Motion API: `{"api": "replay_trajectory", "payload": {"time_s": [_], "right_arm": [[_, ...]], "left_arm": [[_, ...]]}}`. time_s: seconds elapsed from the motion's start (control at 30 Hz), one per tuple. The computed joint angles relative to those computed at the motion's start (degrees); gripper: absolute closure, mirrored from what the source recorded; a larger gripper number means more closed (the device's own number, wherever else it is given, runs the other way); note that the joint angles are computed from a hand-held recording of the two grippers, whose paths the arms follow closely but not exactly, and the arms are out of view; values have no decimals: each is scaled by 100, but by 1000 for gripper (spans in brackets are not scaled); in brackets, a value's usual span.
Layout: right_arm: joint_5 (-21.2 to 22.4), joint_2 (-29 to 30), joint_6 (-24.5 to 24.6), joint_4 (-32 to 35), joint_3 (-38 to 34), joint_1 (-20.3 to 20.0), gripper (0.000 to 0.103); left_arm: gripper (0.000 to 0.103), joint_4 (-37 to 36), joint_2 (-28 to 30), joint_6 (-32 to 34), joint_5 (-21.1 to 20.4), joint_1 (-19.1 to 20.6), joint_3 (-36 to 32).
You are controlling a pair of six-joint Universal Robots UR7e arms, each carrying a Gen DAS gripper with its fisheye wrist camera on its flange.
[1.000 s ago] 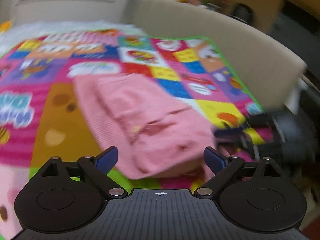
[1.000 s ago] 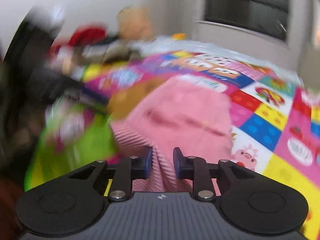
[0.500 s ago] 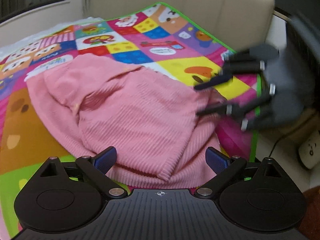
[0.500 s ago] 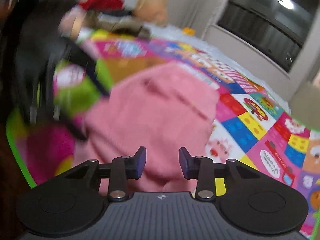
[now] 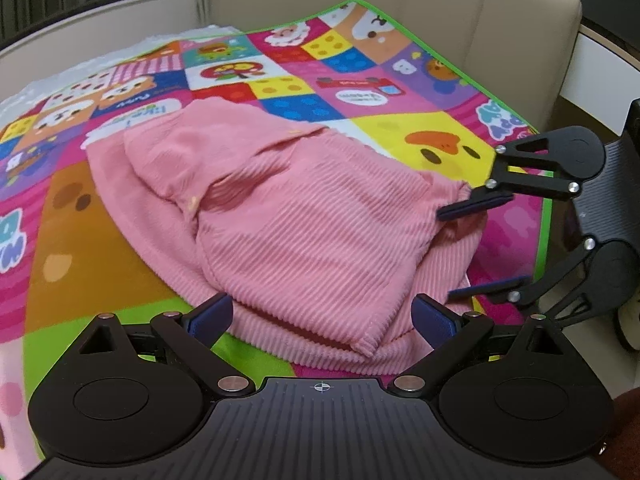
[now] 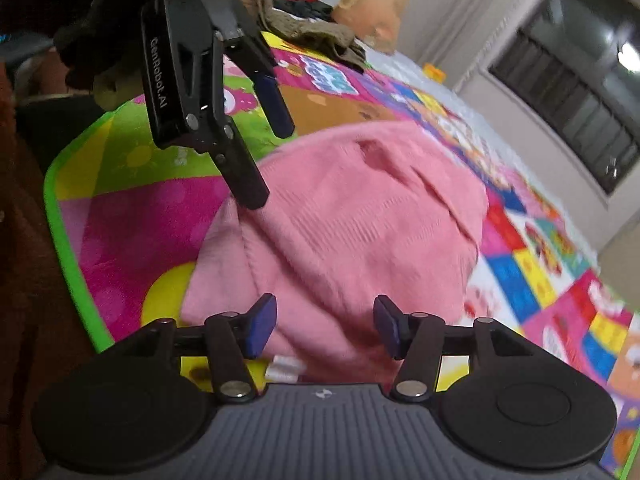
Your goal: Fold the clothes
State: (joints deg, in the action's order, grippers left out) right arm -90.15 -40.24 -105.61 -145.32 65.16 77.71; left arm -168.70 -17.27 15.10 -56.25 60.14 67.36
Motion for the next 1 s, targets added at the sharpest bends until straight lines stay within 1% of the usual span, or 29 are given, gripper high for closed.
{"api": "replay_trajectory", "payload": {"time_s": [0.13,0.17,0.2,0.23,0.3,0.37,0.4,0.43,0.47,0.5,0.53,0.63,0.7,0.77,0.87,0.93,1.0], "right_arm": [[-167,-131,-270,40,208,-35,48],[-208,-166,-352,79,262,-43,46],[-249,-198,-434,120,312,-50,42],[-283,-224,-525,121,370,-58,41],[-336,-252,-694,32,478,-71,41],[-330,-224,-668,-148,512,-69,41],[-320,-206,-639,-237,522,-67,45],[-303,-176,-545,-300,502,-58,58],[-285,-134,-405,-347,460,-44,66],[-267,-92,-265,-394,418,-30,80],[-223,-59,-1,-326,320,-8,88],[-5,34,1067,139,-129,69,93],[195,148,1886,691,-630,132,94],[400,245,2414,1083,-1016,165,95],[523,390,2859,1516,-1436,186,95],[509,471,3029,1727,-1614,186,95],[472,541,3099,1855,-1723,185,95]], "left_arm": [[4,60,52,46,-52,-10,-82],[4,61,52,59,-63,-12,-87],[4,56,50,69,-65,-15,-88],[4,50,48,79,-67,-18,-88],[4,35,43,96,-70,-23,-84],[4,-11,26,75,-54,-39,-30],[4,-14,23,68,-49,-39,-23],[4,-14,21,63,-43,-40,-16],[4,-12,17,62,-37,-44,-5],[4,-10,11,62,-32,-48,6],[4,-4,3,69,-31,-50,18],[4,-38,-17,119,-30,-63,59],[4,-101,-26,191,-58,-71,93],[3,-166,-27,283,-101,-79,121],[2,-292,28,588,-112,-120,134],[2,-568,128,1036,11,-178,148],[2,-985,323,1748,232,-248,82]]}}
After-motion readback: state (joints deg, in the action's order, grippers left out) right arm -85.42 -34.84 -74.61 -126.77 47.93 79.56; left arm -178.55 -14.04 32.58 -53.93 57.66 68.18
